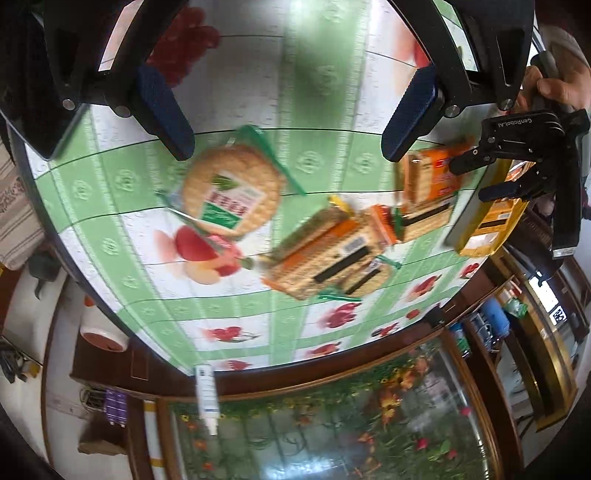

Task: Organize snacks
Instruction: 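Move both tools back to the packs on the table, then grasp the orange soda-cracker pack with the left tool while the right tool grasps the round scallion cracker bag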

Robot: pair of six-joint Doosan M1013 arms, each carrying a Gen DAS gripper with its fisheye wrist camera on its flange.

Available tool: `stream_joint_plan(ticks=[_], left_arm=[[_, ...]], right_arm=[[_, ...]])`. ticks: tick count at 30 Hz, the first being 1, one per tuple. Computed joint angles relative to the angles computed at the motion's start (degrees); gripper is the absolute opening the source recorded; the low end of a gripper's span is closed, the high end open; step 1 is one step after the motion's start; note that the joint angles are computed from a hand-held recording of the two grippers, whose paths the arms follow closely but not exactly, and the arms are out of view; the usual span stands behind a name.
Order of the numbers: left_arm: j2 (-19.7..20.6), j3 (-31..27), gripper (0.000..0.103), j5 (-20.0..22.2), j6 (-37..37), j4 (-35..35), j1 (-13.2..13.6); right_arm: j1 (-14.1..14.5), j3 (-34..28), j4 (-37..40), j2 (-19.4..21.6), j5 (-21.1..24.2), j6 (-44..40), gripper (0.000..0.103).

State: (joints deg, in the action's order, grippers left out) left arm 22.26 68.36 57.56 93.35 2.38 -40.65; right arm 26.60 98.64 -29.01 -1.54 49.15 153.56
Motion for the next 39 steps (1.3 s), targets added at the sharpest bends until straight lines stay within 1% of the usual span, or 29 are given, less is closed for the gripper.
stream_joint_plan(ticks=[5, 7, 10, 12, 14, 18, 20, 24, 26, 27, 29, 30, 33, 34, 35, 39], left_arm=[[0.32, -0.44, 0.08, 1.76, 1.81, -5.13, 0.8], [0.04, 0.0, 0.084, 2.39, 2.28, -6.11, 0.8], [-0.76, 1.3, 0.084, 3.54, 4.06, -4.86, -0.39], [-1.34, 2.18, 0.084, 3.34, 5.77, -4.5, -1.24], [-1.35, 1.94, 0.084, 3.42, 6.02, -4.79, -1.43], [-0.47, 0.29, 0.084, 4.17, 4.63, -4.26, -1.47], [0.02, -0.52, 0.084, 4.04, 4.35, -4.36, -1.47], [1.08, -1.96, 0.084, 5.2, 5.22, -6.59, -1.09], [1.44, -2.32, 0.084, 5.74, 5.45, -7.08, -1.05], [1.6, -2.49, 0.084, 5.86, 5.4, -7.05, -1.05], [1.97, -2.78, 0.084, 6.21, 5.53, -7.41, -1.02], [2.21, -2.96, 0.084, 6.63, 5.52, -7.44, -1.04], [2.76, -3.29, 0.084, 7.3, 5.22, -6.66, -1.29], [2.64, -3.02, 0.084, 6.55, 5.35, -5.99, -1.52], [2.76, -3.18, 0.084, 6.64, 5.5, -6.42, -1.52], [3.14, -3.62, 0.084, 6.24, 5.1, -5.93, -1.92]], right_arm=[[-0.95, 0.48, 0.03, -0.43, 0.41, 1.02, 0.102], [-1.09, 0.48, 0.06, -0.4, 0.74, 1.07, 0.102], [-1.0, 0.41, -0.16, -0.24, 1.51, 1.17, 0.102], [-1.07, 0.43, -0.41, -0.11, 1.86, 0.97, 0.103], [-1.12, 0.21, -0.77, 0.2, 2.92, 0.34, 0.103], [-2.05, -1.11, -0.76, 1.32, 5.62, -4.5, 0.103], [-2.84, -2.13, 0.2, 2.12, 6.93, -8.48, 0.103], [-5.18, -4.85, 6.02, 4.17, 7.77, -21.58, 0.103], [-5.85, -6.5, 7.86, 5.64, 9.89, -28.34, 0.103], [-6.26, -7.7, 9.38, 6.77, 12.0, -33.06, 0.103], [-6.78, -8.88, 11.14, 8.22, 14.85, -37.78, 0.103], [-7.34, -9.15, 13.02, 8.63, 15.21, -40.25, 0.103], [-9.78, -8.87, 19.47, 8.52, 13.98, -42.16, 0.103], [-9.98, -8.7, 19.61, 8.41, 13.62, -41.55, 0.103], [-10.04, -8.81, 19.57, 8.48, 13.81, -41.34, 0.103], [-9.31, -8.86, 18.9, 8.49, 14.76, -39.23, 0.103]])
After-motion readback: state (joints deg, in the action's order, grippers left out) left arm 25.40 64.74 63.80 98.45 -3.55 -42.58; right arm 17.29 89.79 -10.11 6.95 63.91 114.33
